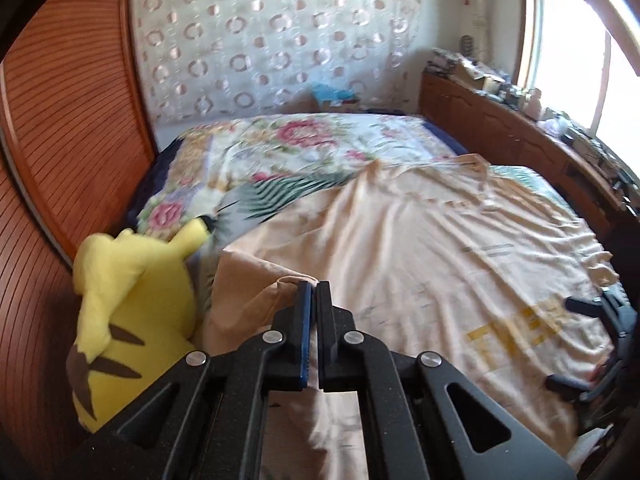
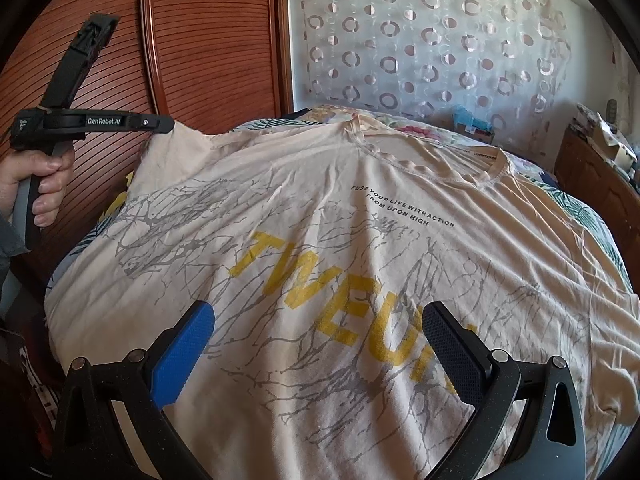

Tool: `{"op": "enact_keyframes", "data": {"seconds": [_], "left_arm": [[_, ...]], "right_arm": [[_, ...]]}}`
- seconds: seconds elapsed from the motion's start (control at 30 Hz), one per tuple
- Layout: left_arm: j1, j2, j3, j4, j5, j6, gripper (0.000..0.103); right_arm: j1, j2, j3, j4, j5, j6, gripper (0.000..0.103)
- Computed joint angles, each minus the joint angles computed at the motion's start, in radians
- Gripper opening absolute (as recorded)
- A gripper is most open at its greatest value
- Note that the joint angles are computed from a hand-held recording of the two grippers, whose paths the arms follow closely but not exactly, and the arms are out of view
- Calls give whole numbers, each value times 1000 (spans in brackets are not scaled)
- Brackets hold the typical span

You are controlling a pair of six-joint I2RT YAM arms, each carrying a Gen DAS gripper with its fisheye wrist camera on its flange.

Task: Fold small clothes
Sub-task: 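Fold the grasped side toward the shirt's center with the left tool, release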

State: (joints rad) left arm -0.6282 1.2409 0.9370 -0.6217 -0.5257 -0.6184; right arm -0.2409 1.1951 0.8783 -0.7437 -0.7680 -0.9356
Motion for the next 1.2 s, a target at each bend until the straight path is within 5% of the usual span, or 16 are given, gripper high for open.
{"op": "enact_keyframes", "data": {"seconds": [0.2, 0.33, 0.4, 0.47, 0.83, 1.2], "left_arm": [[-146, 109, 144, -27, -58, -12, 4], [-168, 90, 132, -25, -75, -30, 43], [-176, 84, 119, -37, -97, -51, 46], [-158, 70, 83, -45, -89, -74, 61], [-30, 25, -208, 69, 28, -180, 67], [-28, 27, -236, 95, 14, -157, 74]], "right_arm": [[-1, 3, 1, -1, -2, 2, 103], [1, 4, 4, -5, -1, 0, 103], [0, 4, 4, -5, -2, 0, 103], [-1, 4, 4, -5, -3, 0, 103], [3, 0, 2, -6, 2, 0, 103], [16, 6, 8, -9, 15, 2, 103]]}}
